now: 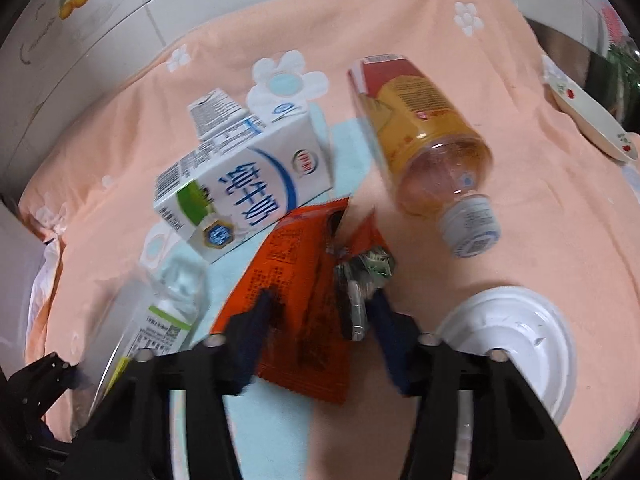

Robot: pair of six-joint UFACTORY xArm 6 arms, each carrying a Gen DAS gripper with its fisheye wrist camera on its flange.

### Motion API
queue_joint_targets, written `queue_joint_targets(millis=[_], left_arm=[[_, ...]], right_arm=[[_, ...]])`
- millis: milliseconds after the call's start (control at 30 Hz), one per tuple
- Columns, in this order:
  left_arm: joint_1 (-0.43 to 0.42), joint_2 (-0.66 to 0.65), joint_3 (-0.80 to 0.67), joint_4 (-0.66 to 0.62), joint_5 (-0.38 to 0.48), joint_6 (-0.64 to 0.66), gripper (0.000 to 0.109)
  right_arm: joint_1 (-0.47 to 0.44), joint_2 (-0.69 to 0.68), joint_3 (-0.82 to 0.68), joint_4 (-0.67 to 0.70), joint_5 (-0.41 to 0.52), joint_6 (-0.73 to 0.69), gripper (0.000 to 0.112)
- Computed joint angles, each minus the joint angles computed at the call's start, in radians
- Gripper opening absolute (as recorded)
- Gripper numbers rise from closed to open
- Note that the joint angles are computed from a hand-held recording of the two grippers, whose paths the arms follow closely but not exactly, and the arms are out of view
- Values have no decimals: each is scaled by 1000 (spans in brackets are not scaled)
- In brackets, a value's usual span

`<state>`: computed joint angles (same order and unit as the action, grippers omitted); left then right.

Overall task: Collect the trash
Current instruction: 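Grasp the orange snack packet with the right gripper, then carry the orange packet over the basket and open the right gripper while the left gripper carries the bottle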

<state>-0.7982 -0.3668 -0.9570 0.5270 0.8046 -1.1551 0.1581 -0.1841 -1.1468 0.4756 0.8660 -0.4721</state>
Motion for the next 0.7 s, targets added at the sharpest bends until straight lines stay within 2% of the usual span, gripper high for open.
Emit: queue_joint_targets(millis=[67,267,567,600,667,700], left_arm=[[-5,-8,-1,19,-3,-7,70],[7,14,-30,15,-1,11,72],[49,86,-66,-47,-15,44,71],[49,90,-68,-48,-15,45,70],[50,105,-77,-58,-15,53,58],[49,112,-82,-62,-11,52,58]], right_arm=[[10,-15,16,0,-16,-14,32],[10,-80,63,45,-35,-66,19],[-64,-202,123,119,6,-137,9],[-81,-221,133,130,18,-147,9],[-115,-258,153,151,40,-171,8],[-126,-270,159,158,47,-179,8]])
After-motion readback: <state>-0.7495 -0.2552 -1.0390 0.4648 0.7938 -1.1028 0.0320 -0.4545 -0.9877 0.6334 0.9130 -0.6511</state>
